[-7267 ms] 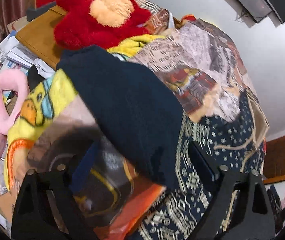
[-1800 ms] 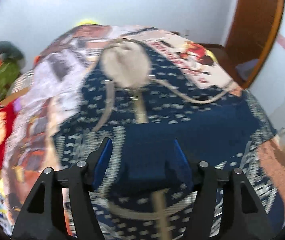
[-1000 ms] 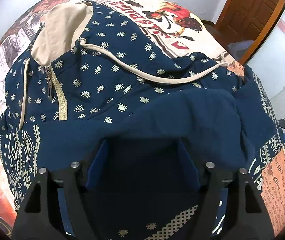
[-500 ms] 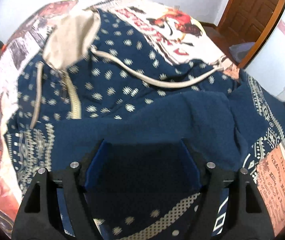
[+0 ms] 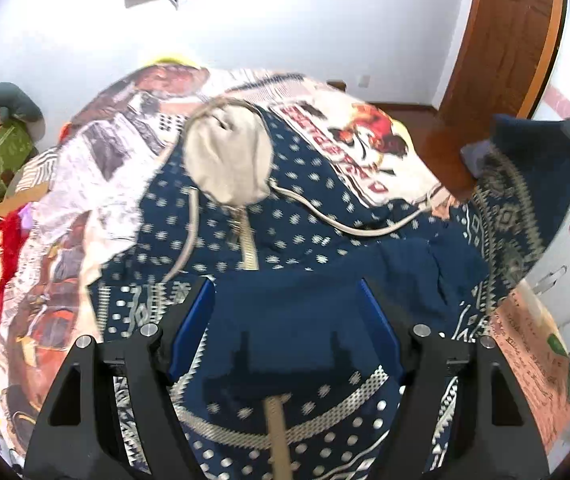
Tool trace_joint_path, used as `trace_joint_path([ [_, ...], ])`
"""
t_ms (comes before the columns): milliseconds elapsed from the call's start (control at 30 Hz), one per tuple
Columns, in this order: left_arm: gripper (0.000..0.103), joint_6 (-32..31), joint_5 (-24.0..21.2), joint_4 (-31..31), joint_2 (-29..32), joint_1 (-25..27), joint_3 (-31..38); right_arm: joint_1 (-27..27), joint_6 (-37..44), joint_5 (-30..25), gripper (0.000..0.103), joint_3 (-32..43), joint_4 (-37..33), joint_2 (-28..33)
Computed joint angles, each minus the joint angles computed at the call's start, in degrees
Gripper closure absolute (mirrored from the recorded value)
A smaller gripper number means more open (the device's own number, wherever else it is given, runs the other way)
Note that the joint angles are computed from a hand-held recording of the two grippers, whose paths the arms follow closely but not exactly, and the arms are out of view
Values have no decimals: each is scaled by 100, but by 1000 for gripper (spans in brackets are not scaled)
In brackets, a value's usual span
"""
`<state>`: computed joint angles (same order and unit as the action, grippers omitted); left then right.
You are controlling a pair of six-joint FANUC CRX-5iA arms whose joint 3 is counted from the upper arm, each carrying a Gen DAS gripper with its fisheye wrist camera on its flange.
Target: Fold large clothes
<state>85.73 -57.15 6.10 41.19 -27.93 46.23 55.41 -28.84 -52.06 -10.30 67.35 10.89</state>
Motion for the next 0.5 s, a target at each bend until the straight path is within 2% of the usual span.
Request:
trace_joint_path([
  [100, 30, -73, 333, 30, -419, 122, -581, -61, 602, 316, 96, 653, -257, 529],
  [200, 30, -148, 534, 2, -748, 231, -1027, -70, 1257, 622, 96, 1352, -831, 1100],
  [333, 30, -208, 719, -120, -1068, 344, -1497, -53, 2367, 844, 96, 2395, -2113, 1891],
  [500, 30, -163, 877, -182, -1305, 491, -1953, -8, 3538, 406, 96, 3565, -3468, 2733],
])
